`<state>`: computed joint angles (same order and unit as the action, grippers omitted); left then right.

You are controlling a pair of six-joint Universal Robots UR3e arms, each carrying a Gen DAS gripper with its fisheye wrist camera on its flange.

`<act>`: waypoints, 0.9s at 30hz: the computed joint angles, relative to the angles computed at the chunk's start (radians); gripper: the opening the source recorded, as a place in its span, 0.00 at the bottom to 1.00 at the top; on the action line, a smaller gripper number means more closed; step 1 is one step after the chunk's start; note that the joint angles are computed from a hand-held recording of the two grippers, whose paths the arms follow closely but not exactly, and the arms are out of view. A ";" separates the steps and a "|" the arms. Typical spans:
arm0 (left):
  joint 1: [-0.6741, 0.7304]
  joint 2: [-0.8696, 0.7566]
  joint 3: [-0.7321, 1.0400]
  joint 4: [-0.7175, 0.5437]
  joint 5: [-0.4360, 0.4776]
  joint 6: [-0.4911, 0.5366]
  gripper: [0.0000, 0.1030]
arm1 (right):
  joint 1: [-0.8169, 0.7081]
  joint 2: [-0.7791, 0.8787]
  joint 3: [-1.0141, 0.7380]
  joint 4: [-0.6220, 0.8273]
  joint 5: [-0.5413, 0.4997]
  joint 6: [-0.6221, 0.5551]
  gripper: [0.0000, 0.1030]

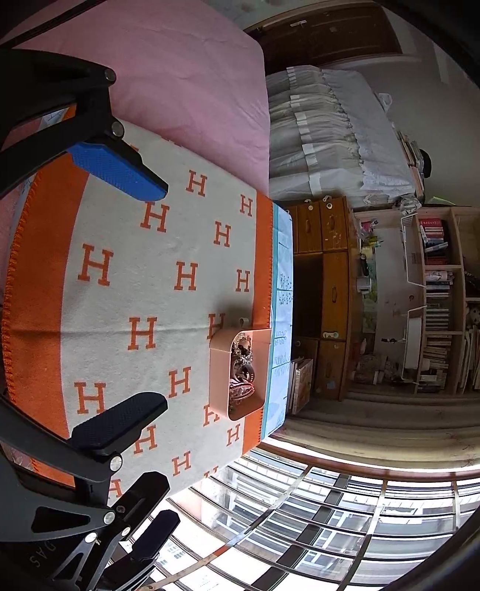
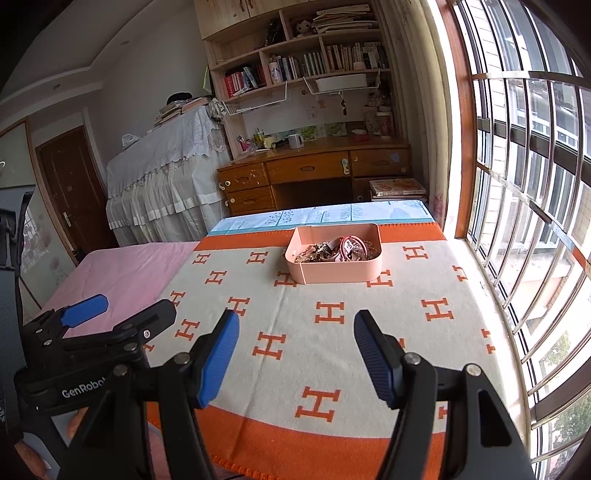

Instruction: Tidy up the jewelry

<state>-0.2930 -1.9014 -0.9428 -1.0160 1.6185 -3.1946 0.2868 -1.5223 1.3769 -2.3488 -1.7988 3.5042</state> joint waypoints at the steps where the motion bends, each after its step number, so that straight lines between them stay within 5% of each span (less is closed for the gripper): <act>1: -0.002 0.000 0.001 0.000 0.003 -0.002 0.99 | 0.005 0.001 0.000 -0.002 -0.005 0.004 0.63; 27: -0.004 0.004 -0.013 -0.011 -0.003 -0.010 0.99 | 0.003 -0.020 0.035 -0.018 -0.002 0.005 0.63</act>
<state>-0.2972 -1.8974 -0.9553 -1.0269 1.6153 -3.2044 0.2893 -1.5428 1.4124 -2.3672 -1.8004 3.5091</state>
